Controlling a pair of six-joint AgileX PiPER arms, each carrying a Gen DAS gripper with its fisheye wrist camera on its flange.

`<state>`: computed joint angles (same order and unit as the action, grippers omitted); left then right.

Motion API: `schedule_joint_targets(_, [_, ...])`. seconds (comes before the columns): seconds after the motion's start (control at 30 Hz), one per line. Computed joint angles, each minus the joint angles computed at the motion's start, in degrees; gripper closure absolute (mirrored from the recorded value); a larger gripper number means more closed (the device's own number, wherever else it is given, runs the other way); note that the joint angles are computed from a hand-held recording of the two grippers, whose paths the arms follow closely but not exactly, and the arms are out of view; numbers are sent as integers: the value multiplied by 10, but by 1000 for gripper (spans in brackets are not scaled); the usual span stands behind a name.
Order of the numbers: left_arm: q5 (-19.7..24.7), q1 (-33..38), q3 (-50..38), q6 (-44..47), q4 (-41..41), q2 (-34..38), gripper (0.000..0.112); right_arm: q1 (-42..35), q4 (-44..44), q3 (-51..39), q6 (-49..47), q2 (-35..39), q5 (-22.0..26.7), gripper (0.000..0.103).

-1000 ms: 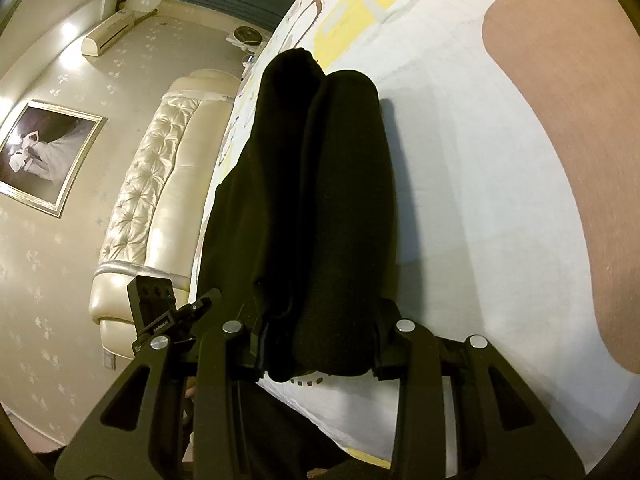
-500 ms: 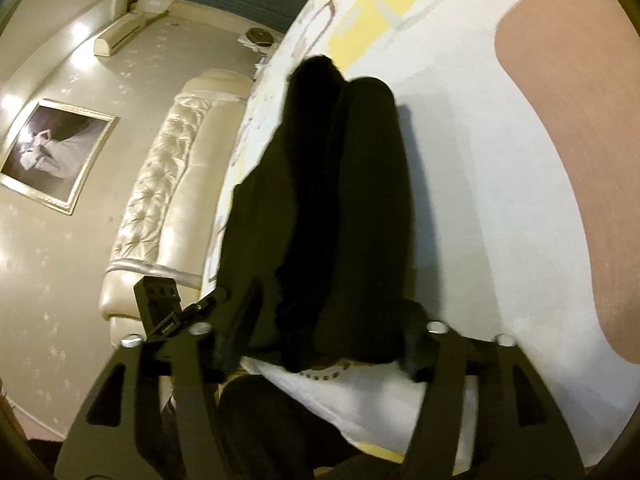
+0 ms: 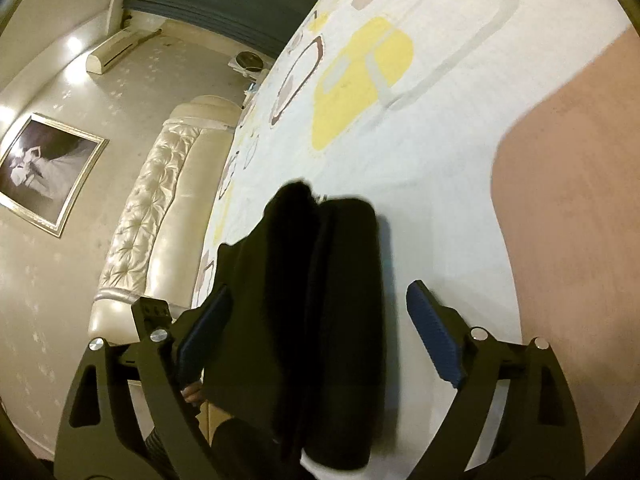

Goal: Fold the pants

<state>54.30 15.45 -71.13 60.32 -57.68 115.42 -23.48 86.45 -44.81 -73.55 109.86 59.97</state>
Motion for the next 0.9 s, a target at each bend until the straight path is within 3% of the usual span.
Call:
schedule_joint_targets(0.47, [0, -62, -101, -39, 39, 72, 33, 70, -22, -131, 54, 77, -13, 11])
schedule_joint_targets(0.5, [-6, -64, -101, -35, 40, 73, 36, 74, -32, -139, 60, 78, -15, 18])
schedule_joint_targets(0.53, [-6, -62, -95, -27, 41, 71, 50, 80, -50, -149, 72, 83, -17, 26])
schedule_joint_targets(0.57, [-1, -63, -102, -29, 45, 76, 55, 84, -60, -155, 82, 90, -13, 47])
schedule_joint_targets(0.6, [-5, -64, -103, -31, 44, 76, 58, 86, -61, -155, 85, 93, -16, 53])
schedule_joint_targets(0.67, [-11, -64, -99, -21, 37, 73, 76, 86, -45, -142, 70, 85, -19, 59])
schedule_joint_targets(0.73, [-11, -63, -101, -22, 37, 69, 84, 87, -32, -136, 59, 77, -18, 63])
schedule_joint_targets(0.9, [-31, -74, -140, -73, 74, 65, 89, 110, -20, -169, 65, 69, -32, 67])
